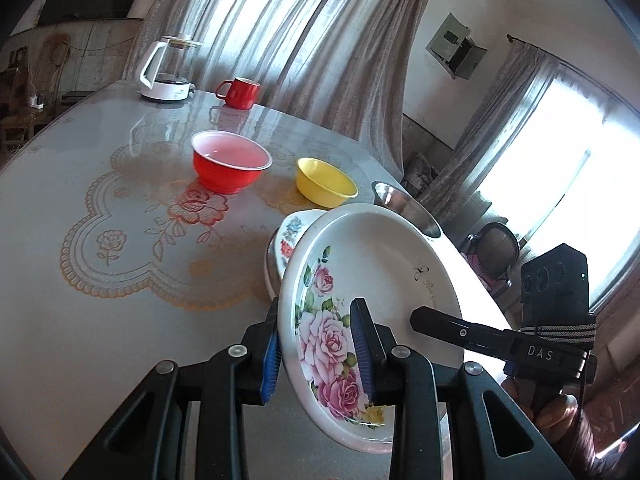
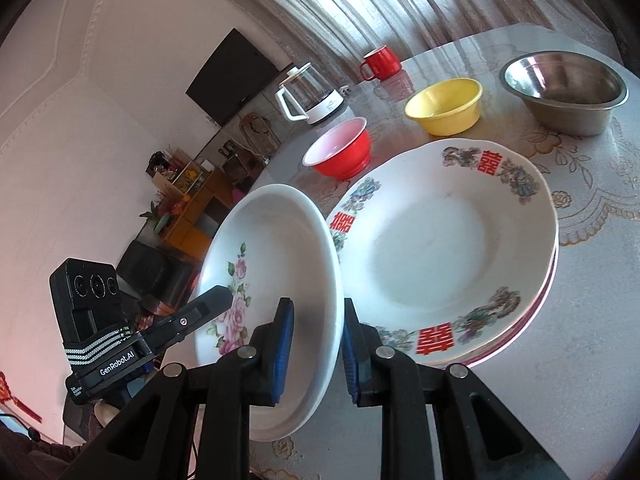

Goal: Organize plates and bowls
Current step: 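Carry the rose plate with the left gripper over the plate stack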

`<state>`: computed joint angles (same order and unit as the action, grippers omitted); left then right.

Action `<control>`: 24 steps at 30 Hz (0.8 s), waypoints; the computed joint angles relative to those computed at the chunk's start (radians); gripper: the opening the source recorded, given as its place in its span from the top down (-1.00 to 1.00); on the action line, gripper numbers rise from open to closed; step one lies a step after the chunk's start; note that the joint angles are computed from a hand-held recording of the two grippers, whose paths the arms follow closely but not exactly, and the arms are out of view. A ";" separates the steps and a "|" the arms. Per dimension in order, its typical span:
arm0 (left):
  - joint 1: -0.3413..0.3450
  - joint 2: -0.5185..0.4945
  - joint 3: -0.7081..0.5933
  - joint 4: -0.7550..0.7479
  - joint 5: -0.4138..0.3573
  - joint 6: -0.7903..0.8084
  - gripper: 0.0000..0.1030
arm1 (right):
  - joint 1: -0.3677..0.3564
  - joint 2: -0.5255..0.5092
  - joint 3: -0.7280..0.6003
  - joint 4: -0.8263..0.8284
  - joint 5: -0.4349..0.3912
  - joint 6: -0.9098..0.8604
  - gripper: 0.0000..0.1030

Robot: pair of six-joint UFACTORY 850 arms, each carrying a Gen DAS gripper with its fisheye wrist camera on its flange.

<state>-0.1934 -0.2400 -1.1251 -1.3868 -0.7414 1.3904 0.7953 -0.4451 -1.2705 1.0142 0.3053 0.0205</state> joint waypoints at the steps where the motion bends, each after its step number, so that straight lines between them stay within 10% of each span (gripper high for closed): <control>1: -0.010 -0.012 -0.016 0.008 -0.003 -0.016 0.38 | -0.001 0.007 0.009 0.024 0.011 -0.015 0.58; 24: -0.123 -0.219 -0.272 0.232 0.044 -0.329 0.38 | -0.087 0.011 0.011 0.597 0.031 -0.479 0.58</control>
